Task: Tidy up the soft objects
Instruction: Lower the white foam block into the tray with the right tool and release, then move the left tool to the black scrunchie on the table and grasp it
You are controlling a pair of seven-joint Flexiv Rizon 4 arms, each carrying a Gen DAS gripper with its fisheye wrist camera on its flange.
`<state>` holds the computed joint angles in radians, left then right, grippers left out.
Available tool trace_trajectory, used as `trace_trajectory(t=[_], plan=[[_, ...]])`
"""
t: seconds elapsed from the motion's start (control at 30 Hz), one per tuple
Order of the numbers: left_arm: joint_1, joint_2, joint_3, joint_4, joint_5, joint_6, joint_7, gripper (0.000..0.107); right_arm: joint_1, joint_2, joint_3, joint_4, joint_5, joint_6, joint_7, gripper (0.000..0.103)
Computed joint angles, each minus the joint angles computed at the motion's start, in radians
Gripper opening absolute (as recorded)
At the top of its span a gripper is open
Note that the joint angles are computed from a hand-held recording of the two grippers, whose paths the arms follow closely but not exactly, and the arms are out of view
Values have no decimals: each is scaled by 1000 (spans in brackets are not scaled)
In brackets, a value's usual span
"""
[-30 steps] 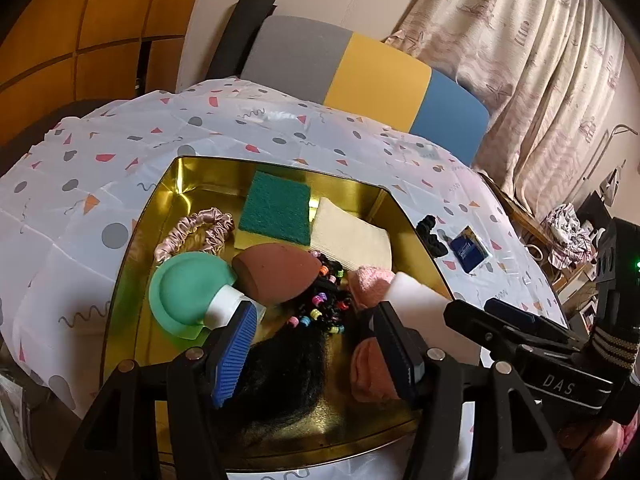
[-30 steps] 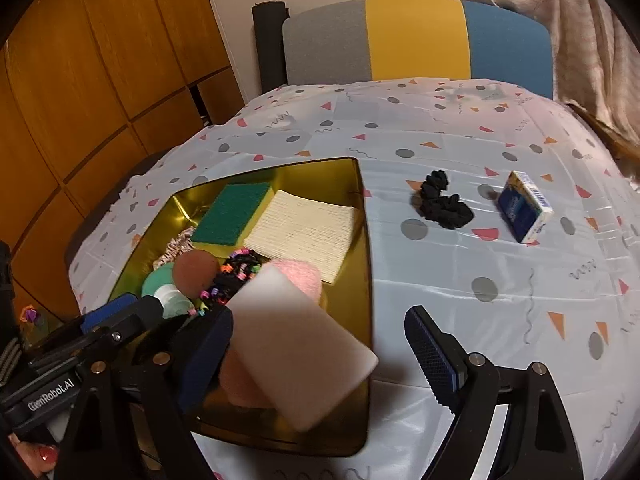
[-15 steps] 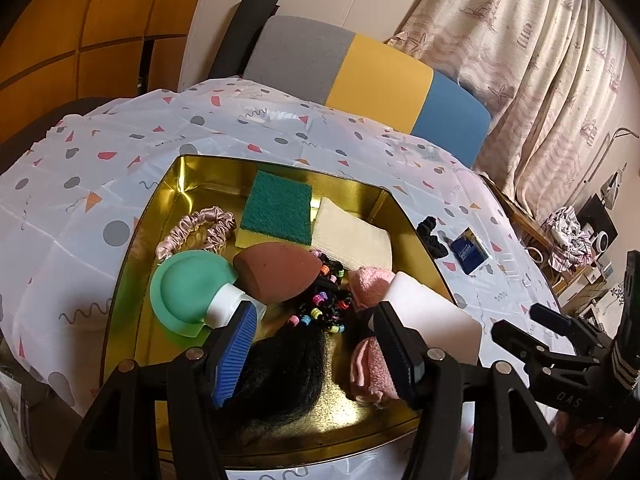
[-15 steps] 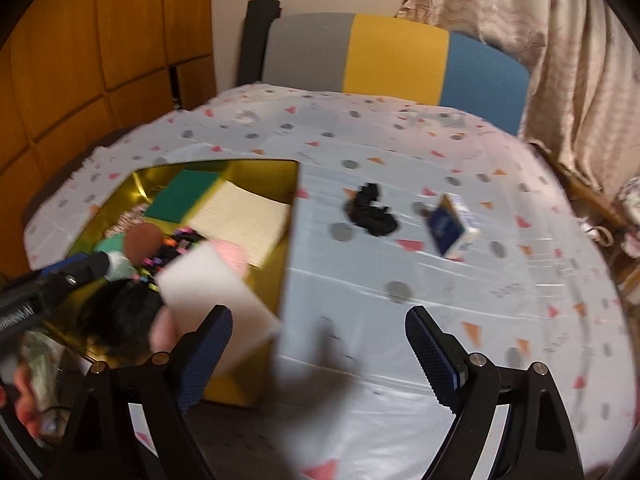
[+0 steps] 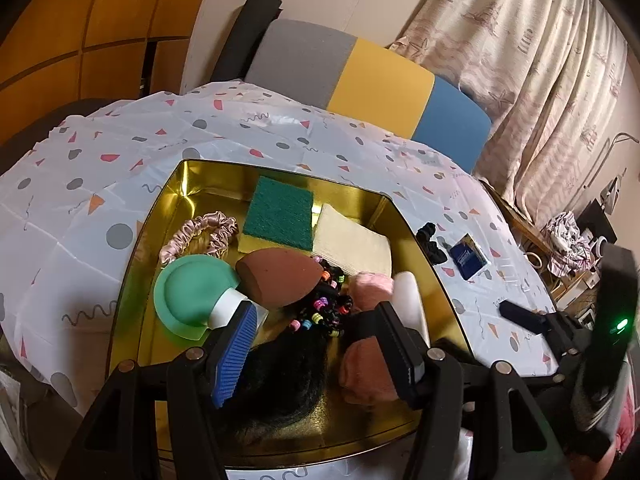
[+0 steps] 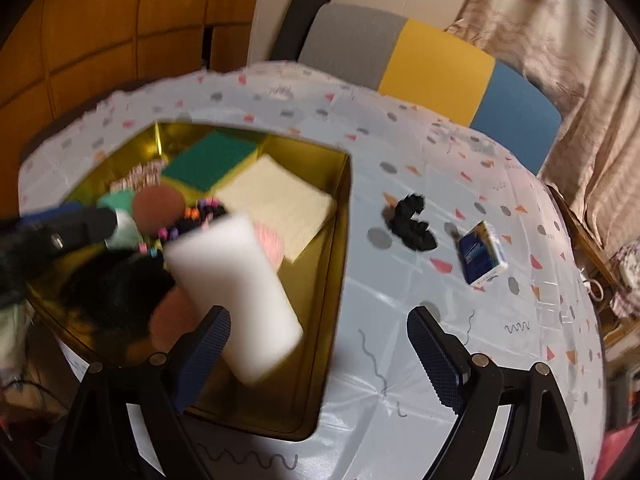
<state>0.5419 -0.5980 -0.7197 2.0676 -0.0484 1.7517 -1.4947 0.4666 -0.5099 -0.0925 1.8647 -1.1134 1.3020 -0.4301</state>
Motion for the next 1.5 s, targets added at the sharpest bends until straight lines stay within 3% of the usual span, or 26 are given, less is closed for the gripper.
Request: trace_trajectory(t=[0.13,0.23,0.43,0.57,0.67,0.73,0.8,0.97,1.23,1.5], plan=[[-3,-5,1,-3,-7,-17,4,62,-18,31,-28,27,-53,43,120,92],[-17,-4,13,-3,-14,-17,12,62,-42,24,-9,27,-33,88,123,93],[-29,9,34,12,-3,41,-15,62,-39,-41,69,-37,135,94,-114,94],[-21,11,37,6,15,37,-45,61,30,-80,10,-97,167,12,-177,94],[-8,5,24,3,22,20,-51,61,68,-85,-72,-115,139,-8,-87,94],[-9,4,24,2,22,15,-49,61,61,-79,-85,-116,139,-15,-32,94],[3,-3,7,3,24,10,-42,61,32,-64,-87,-94,141,55,16,94],[32,-24,-40,5,33,-7,-12,61,60,-9,-214,1,10,178,245,97],[68,-62,-139,10,41,-50,70,62,-55,32,-169,79,-91,147,317,97],[3,-54,-156,-13,-28,-116,138,62,-190,32,-85,120,-20,121,240,97]])
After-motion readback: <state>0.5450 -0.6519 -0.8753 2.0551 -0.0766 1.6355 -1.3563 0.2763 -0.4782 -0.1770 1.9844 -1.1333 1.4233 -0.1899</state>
